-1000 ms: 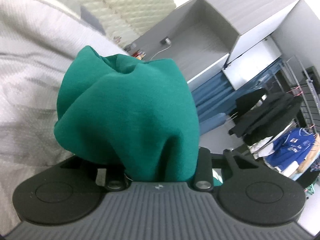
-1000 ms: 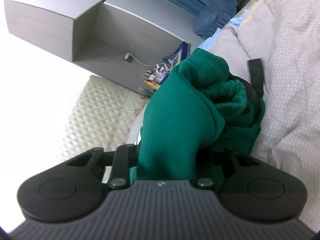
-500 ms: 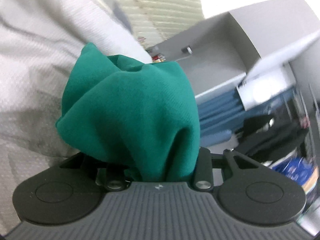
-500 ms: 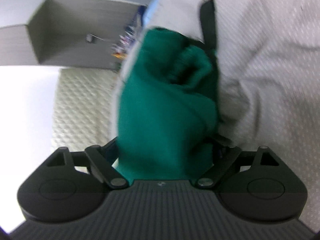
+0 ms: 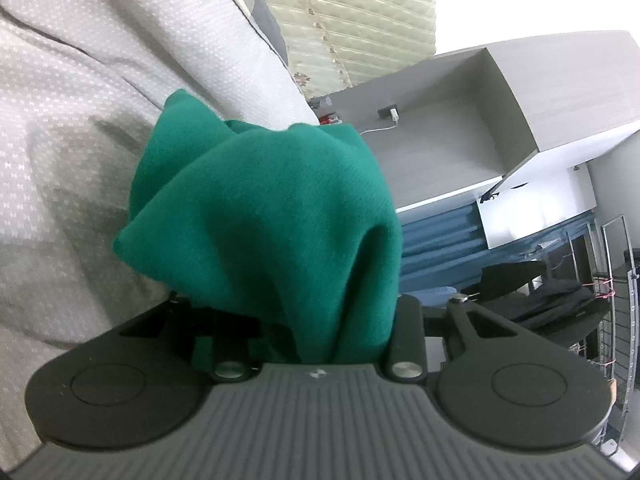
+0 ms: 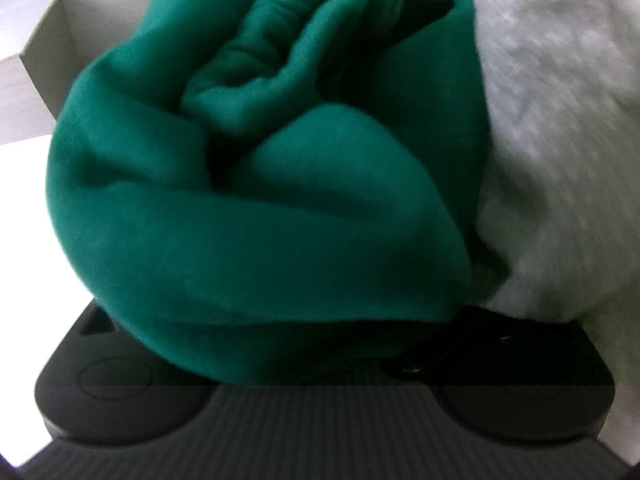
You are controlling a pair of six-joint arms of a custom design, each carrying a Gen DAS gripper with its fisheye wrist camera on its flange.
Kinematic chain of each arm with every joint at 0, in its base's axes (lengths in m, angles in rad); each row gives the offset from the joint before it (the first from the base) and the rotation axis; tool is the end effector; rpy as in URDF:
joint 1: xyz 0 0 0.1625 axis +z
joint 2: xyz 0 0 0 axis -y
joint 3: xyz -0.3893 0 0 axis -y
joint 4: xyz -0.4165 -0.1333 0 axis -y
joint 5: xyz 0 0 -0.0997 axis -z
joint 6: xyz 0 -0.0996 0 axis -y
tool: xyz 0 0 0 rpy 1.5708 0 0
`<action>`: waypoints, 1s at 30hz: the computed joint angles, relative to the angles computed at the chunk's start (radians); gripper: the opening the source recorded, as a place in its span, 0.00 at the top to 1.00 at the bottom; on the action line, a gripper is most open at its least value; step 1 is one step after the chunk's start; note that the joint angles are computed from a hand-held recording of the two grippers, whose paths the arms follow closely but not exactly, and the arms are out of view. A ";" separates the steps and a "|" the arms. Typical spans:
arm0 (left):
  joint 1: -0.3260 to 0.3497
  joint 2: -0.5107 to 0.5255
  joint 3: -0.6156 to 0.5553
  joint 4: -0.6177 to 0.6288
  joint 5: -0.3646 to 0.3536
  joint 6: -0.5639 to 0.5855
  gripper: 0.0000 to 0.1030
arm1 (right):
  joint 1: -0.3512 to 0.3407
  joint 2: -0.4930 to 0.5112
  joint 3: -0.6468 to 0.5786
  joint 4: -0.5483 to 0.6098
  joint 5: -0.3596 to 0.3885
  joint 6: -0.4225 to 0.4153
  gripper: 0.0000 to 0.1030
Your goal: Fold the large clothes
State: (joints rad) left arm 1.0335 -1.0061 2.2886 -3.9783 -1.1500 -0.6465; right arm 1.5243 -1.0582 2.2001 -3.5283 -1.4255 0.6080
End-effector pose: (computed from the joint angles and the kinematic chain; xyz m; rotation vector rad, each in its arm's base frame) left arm -0.0818 -0.4772 0.1428 0.4506 -2.3631 1.5315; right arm 0.1241 -0.5106 0.1280 0.7572 2.4847 -1.0254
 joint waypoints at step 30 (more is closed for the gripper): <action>-0.058 -0.147 0.082 0.097 -0.019 0.071 0.60 | 0.121 -0.223 -0.109 0.384 -0.031 -0.029 0.16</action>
State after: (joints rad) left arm 0.9756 -1.1526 2.3704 -3.8815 -1.1693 -0.5756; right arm 1.6451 -1.2817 2.0912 -3.1445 -1.4562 0.5792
